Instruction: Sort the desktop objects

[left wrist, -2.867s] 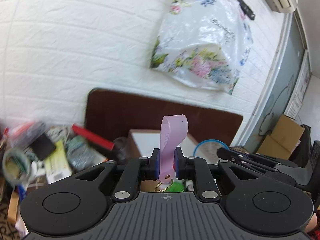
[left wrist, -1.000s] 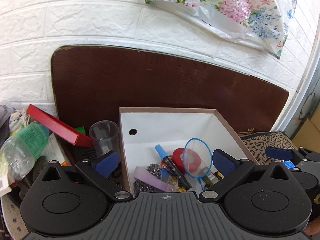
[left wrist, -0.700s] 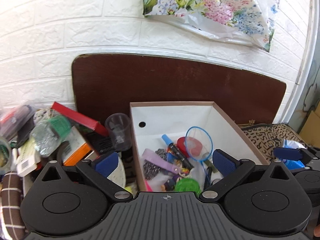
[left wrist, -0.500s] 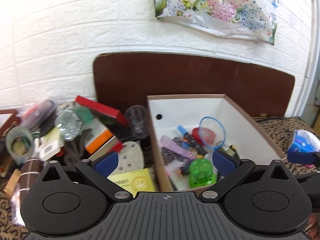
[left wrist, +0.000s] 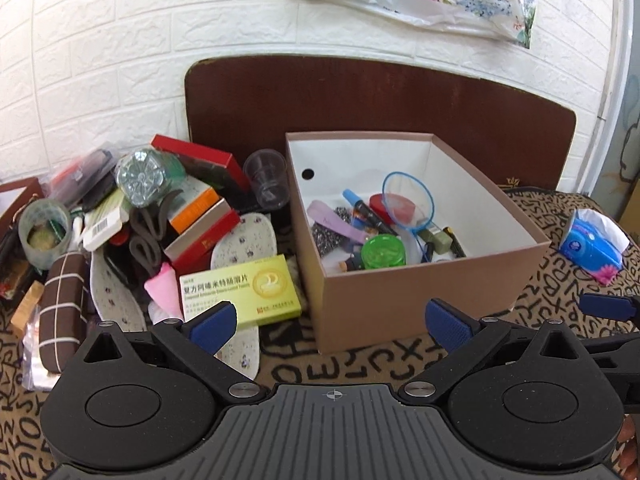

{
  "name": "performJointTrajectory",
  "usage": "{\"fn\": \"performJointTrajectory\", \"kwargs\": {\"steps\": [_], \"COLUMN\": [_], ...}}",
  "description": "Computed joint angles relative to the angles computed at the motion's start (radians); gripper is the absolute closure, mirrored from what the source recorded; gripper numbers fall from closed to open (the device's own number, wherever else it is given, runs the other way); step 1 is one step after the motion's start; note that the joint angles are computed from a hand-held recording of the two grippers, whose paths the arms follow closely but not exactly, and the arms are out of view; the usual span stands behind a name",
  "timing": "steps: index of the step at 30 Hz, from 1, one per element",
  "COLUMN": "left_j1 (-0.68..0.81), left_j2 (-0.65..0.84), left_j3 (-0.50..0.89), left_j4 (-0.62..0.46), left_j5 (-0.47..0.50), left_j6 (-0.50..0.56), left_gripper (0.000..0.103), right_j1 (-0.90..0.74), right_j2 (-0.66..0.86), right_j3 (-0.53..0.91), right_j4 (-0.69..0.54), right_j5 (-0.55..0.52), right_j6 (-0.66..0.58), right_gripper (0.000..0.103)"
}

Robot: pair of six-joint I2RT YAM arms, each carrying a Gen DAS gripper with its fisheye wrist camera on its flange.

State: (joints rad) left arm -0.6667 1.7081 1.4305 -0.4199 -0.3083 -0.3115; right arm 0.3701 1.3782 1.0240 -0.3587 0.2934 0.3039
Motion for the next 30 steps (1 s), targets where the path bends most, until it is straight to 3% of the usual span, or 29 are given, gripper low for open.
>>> {"fn": "performJointTrajectory", "kwargs": {"steps": [10,30], "left_j1": [-0.033,-0.048], "left_j2": [-0.038,-0.069], "left_j3": [-0.054,-0.085], "left_j4": [-0.022,0.0], "left_j5": [-0.058,-0.026], "left_j6": [-0.011,0.031], "left_gripper": [0.0,0.0], "right_j1": [0.028,0.034], "right_j2": [-0.071,-0.076], "right_j3": [-0.079,-0.083], "right_j4": [-0.011,-0.025], "right_j5": [0.032,0.052], "right_j6": [0.043,0.081], "right_gripper": [0.0,0.0]}}
